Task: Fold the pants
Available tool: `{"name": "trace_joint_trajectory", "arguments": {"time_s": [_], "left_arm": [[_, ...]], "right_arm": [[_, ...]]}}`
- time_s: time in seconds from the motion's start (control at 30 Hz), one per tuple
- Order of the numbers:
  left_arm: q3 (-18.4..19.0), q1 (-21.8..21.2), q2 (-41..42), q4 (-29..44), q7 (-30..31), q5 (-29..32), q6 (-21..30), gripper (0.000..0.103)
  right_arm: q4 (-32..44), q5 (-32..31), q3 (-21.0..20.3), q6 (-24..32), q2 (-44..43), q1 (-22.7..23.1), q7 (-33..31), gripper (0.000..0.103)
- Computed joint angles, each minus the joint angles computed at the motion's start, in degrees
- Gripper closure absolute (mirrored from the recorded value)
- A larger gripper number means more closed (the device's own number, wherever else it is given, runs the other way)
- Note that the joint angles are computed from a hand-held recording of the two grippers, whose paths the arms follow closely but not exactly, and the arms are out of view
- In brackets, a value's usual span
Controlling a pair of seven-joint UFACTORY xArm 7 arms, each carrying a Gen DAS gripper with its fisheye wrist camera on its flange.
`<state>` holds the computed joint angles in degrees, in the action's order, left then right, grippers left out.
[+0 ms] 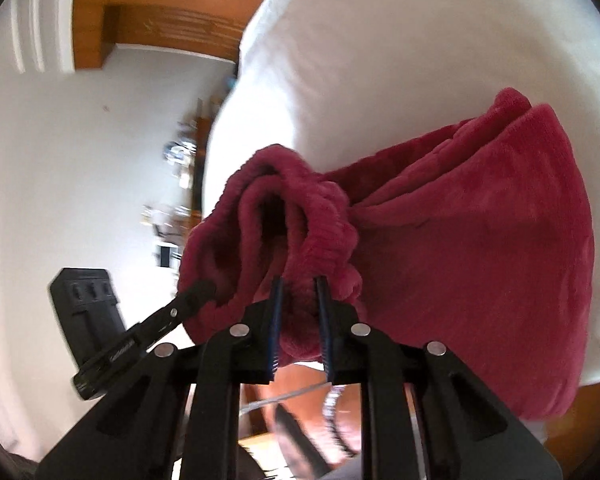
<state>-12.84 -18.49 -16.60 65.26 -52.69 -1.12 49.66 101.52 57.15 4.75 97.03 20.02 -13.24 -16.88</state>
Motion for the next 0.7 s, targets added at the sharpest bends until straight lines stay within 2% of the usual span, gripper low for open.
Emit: {"name": "trace_joint_trajectory", "arguments": {"time_s": [0.07,0.2,0.4,0.57,0.7], "left_arm": [[0.1,-0.1,-0.1,1.6,0.5,0.0,0.1,0.09],[-0.1,-1.3,4.1,7.1,3.2,-1.7,0.2,0.09],[-1.3,-5.2,14.7,14.1,7.1,-4.0,-1.8,0.089],[-1.8,-8.9,23.2,19.4,10.6,-5.2,-0.5,0.089],[-1.3,-11.1,27.1,20.4,9.5,-4.7,-0.5,0.089]], "right_arm": [[-1.6,3.6,-0.4,1.9,-1.1,-2.1,0.9,0.087],[-4.8,4.6,-2.3,2.5,-3.2,-3.8,1.9,0.087],[-8.7,0.9,-5.0,-1.4,-3.7,-4.7,2.1,0.087],[-11.4,-2.7,-5.9,-3.3,-4.1,-5.5,2.6,0.087],[-12.8,-5.1,-6.5,-3.5,-4.1,-6.0,2.8,0.087]]}}
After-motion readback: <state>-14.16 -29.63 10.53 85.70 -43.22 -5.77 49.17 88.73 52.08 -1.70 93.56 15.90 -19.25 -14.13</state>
